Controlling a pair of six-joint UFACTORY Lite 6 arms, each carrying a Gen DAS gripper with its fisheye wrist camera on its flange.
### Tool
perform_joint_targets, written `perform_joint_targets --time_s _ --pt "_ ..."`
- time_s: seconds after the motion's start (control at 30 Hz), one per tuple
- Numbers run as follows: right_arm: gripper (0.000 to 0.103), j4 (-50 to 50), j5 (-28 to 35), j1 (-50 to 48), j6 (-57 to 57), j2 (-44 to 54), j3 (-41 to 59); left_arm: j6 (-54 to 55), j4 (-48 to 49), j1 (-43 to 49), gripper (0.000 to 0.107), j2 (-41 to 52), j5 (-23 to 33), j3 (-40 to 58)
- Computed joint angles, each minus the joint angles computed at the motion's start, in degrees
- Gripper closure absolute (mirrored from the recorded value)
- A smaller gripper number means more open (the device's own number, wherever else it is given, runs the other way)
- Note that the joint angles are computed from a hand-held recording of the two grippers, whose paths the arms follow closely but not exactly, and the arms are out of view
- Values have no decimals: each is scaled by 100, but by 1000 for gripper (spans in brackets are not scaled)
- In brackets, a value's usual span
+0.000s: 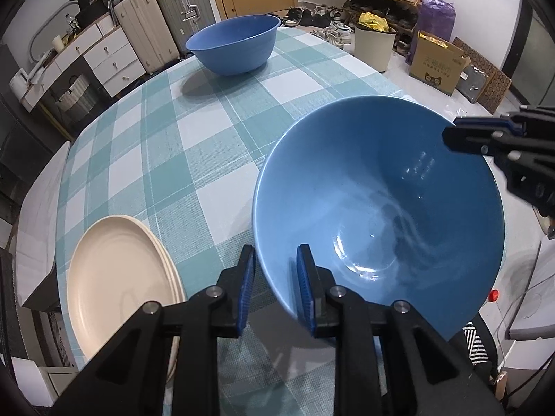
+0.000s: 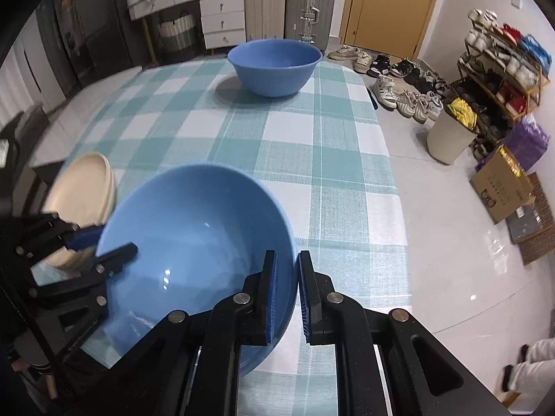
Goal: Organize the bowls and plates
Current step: 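Lower the bowl into the placed blue bowl and open both grippers, then pull both grippers back from the nested blue bowls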
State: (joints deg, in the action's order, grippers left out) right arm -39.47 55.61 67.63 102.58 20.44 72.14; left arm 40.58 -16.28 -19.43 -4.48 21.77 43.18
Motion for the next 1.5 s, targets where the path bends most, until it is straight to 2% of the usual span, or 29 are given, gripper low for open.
perform_joint_targets --time_s 0.2,0.27,0.3,0.4,0.5,0.6,0.67,0.73,0.8,0.87,0.9,0.93,0.97,1.07,1.1,1.2,1.27,1.33,1.43,1.5 --pt "93 -362 180 175 357 -356 -44 315 -414 141 81 -32 105 84" --pt "92 -500 180 261 532 -454 -51 488 -636 218 71 -137 117 47" --pt "91 -593 128 303 680 -521 -108 705 -864 286 61 -231 134 4" --pt "89 -1022 -73 502 1413 -724 -405 1260 -1434 461 60 -479 128 -136" --pt "87 -1374 -244 695 2030 -716 -555 1835 -2113 725 60 -636 407 -202" --pt "75 -1774 -9 1009 2713 -583 -585 2240 -2620 923 59 -866 568 -380" --pt "59 -1992 242 1207 2952 -458 -533 2513 -2855 964 59 -1008 627 -506" --pt "49 -2087 555 1371 2966 -279 -376 2756 -3063 977 58 -1310 549 -724" --pt "49 -2266 795 1513 2948 -134 -254 2976 -3350 1072 54 -1558 552 -883" --pt "43 -2449 1068 1645 2908 35 -97 3217 -3676 1205 45 -1678 671 -963" --pt "39 -2471 1284 1724 2870 176 50 3349 -3806 1253 29 -1741 720 -1009" --pt "28 -2460 1579 1805 2807 363 262 3578 -4003 1303 21 -1812 736 -1066" --pt "19 -2507 1796 1876 2768 485 400 3857 -4271 1360 21 -1959 682 -1171" --pt "17 -2703 2176 2057 2620 650 685 4197 -4656 1534 18 -2417 598 -1388" --pt "17 -2782 2252 2109 2598 675 748 4124 -4639 1630 13 -2531 641 -1415" --pt "4 -3030 2749 2366 2777 896 977 4297 -4970 1981 8 -2940 769 -1622" --pt "1 -3215 3109 2564 3068 1077 1064 4618 -5295 2214 4 -3298 890 -1841" --pt "1 -3227 3130 2653 3191 1189 1137 4971 -5534 2358 4 -3712 890 -2087" --pt "1 -3110 3074 2768 3377 1291 1221 4928 -5484 2332 4 -4144 578 -2287" --pt "1 -3081 3087 2843 3602 1260 1147 5012 -5506 2548 4 -4138 885 -2274"
